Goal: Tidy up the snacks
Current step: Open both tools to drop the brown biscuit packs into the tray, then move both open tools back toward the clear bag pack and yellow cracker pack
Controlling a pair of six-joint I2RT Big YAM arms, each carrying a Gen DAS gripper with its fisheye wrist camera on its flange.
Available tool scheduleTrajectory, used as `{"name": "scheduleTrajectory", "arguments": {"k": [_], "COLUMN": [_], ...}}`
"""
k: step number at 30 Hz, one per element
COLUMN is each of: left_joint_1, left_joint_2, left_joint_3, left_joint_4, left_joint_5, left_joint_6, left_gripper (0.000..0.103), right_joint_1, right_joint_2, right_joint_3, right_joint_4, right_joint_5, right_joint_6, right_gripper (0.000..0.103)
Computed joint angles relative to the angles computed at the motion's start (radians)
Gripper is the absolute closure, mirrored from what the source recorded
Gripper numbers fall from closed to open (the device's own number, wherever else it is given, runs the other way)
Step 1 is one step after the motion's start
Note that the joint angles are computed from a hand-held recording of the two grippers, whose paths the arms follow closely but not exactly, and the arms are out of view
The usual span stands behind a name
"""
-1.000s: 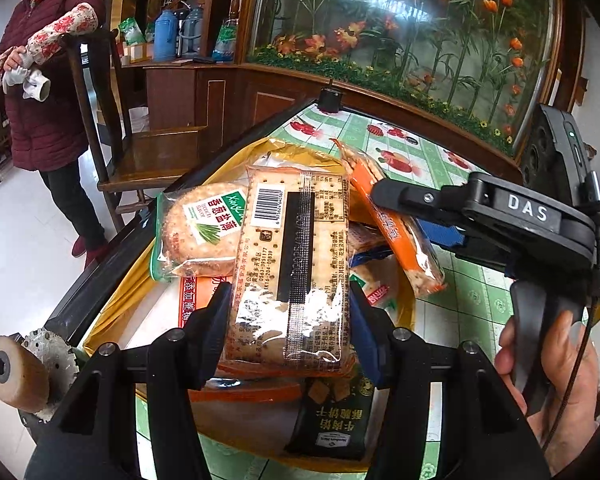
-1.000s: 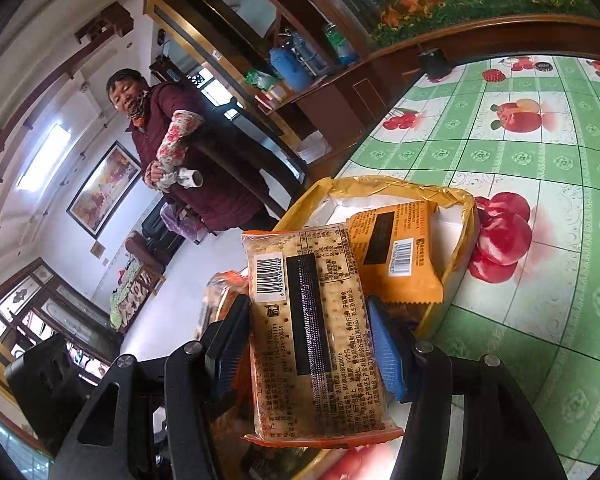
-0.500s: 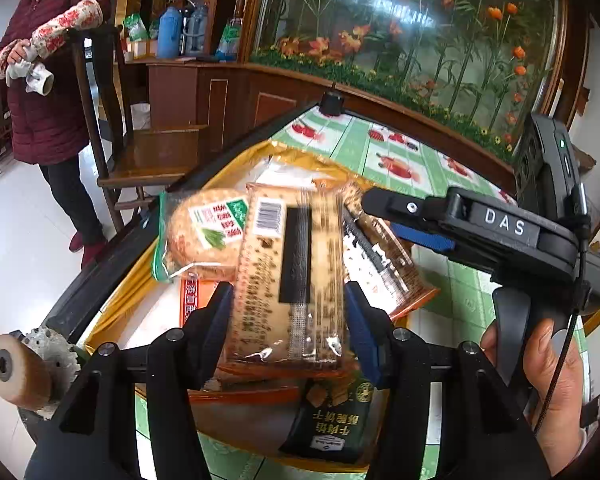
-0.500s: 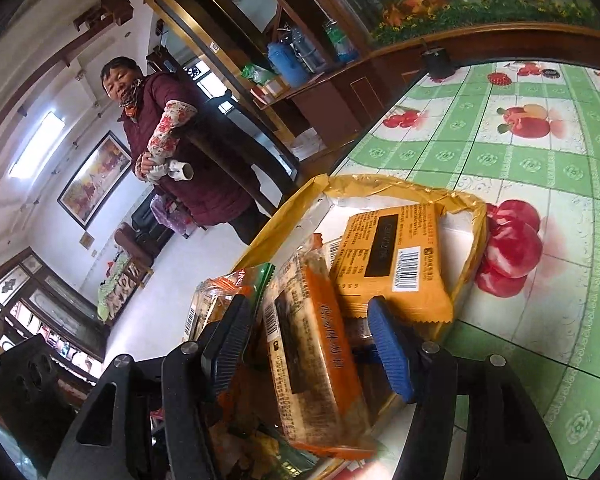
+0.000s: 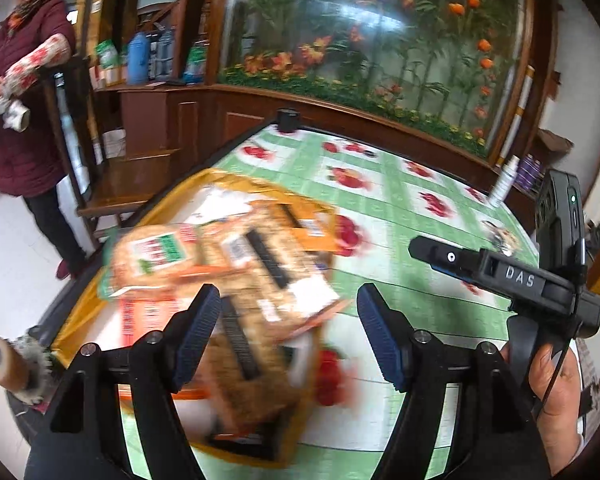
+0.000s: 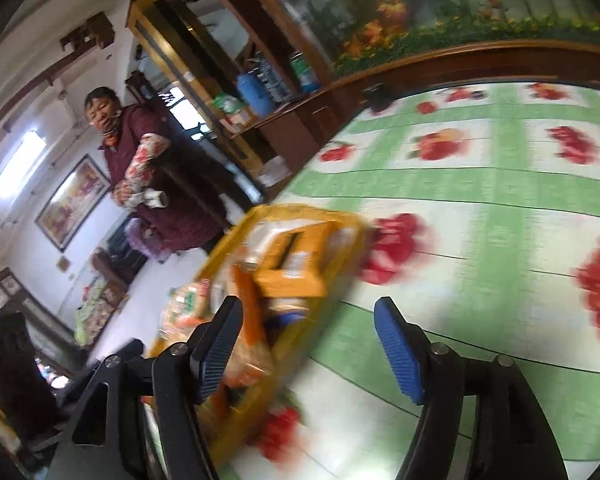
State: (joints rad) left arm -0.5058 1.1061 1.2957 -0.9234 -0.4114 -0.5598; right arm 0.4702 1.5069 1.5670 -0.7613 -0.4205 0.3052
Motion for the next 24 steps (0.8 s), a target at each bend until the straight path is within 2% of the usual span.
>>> {"name": "scheduleTrajectory", "arguments": {"k": [6,9,17,19,24], "left_joint_1": [-0.071,-0.096,-0.14,-0.142,-0.15], "left_joint_2": [0.088,0.122,0.197,0.225,0.323], "left_joint_3": [0.077,0.108,0.182,0.21,0.321], "left_joint_4": [0.006,0.002,-0.025,-0.03,-0.039], "left_joint_5": [0.029,0.041,0.067,0.086,0.125], "left_joint_6": [0.036,0.046,0.069,0.072,0.078], "left_gripper": [0.032,0.032,0.029,0.029,0.029], "right_joint_1": [-0.122,-0.19,-0.371,-0.41,-0.49], "right_joint_2": [-0.099,-0.131,-0.146,-0.143,-0.12], "right_joint_3": [-0.095,-0.12,-0.149,-0.152,-0.14], "right_joint_4": [-0.025,-0.045,-0.05,-0.048,-0.04], "right_joint_5": [0.065,0.096,0.056,0.054,0.044], "right_joint_6": [-0.042,-0.078,-0.106,-0.099,-0.058], "right_gripper": [0.019,0.017,0.013,0.01,0.009]}}
